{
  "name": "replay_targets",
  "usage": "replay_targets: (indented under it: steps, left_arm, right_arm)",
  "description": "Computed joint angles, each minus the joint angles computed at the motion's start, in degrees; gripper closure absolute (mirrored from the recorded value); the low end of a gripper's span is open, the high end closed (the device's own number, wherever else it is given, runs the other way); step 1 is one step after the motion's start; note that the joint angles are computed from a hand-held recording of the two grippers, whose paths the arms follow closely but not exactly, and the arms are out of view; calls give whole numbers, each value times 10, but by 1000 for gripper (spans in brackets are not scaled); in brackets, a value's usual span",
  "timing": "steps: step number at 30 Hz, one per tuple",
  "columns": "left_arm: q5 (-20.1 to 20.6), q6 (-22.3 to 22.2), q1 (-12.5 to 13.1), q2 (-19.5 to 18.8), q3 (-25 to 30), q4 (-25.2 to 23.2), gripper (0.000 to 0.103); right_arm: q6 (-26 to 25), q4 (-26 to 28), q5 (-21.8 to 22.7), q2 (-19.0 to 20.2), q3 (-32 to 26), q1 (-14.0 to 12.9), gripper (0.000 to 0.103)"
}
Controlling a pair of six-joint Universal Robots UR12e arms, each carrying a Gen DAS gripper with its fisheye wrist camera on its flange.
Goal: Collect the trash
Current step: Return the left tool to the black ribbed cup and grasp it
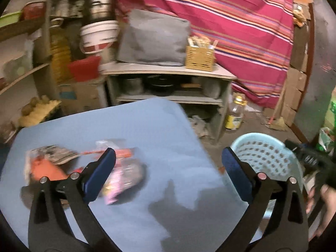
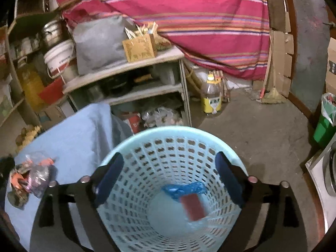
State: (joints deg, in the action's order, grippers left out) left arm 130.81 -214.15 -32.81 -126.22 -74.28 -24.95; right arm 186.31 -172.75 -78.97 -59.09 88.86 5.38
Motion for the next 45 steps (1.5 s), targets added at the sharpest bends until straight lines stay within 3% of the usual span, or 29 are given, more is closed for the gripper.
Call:
replay_targets:
  steps: [7, 14, 18, 24, 33, 38, 41, 45]
  left_arm:
    - [56, -58, 7, 73, -121, -28, 5]
    - [79, -144, 22, 123, -218, -58, 5]
    - [62, -169, 32, 138, -254, -50, 5]
    - [51, -171, 40, 154, -290, -27, 5]
    - [-33, -180, 68, 163, -307, -11, 6]
    - [-18, -174, 75, 159, -299, -29, 6]
    - [-30, -160, 83, 159, -296, -45, 6]
    - [-51, -152, 89, 162, -302, -30, 10]
  right_arm:
    - [-13, -42, -1, -15, 22, 24, 6]
    - [-44, -58, -13, -21, 30, 57, 6]
    - [-47, -49, -27, -17, 26, 74, 6]
    - [-45, -22, -95, -7, 8, 103, 6]
    - [-44, 16, -74, 4, -6, 116, 6]
    - [-45, 54, -59, 9, -19, 121, 6]
    - [-44, 73, -45, 13, -27, 124, 6]
    - [-53, 74, -37, 16, -29, 132, 6]
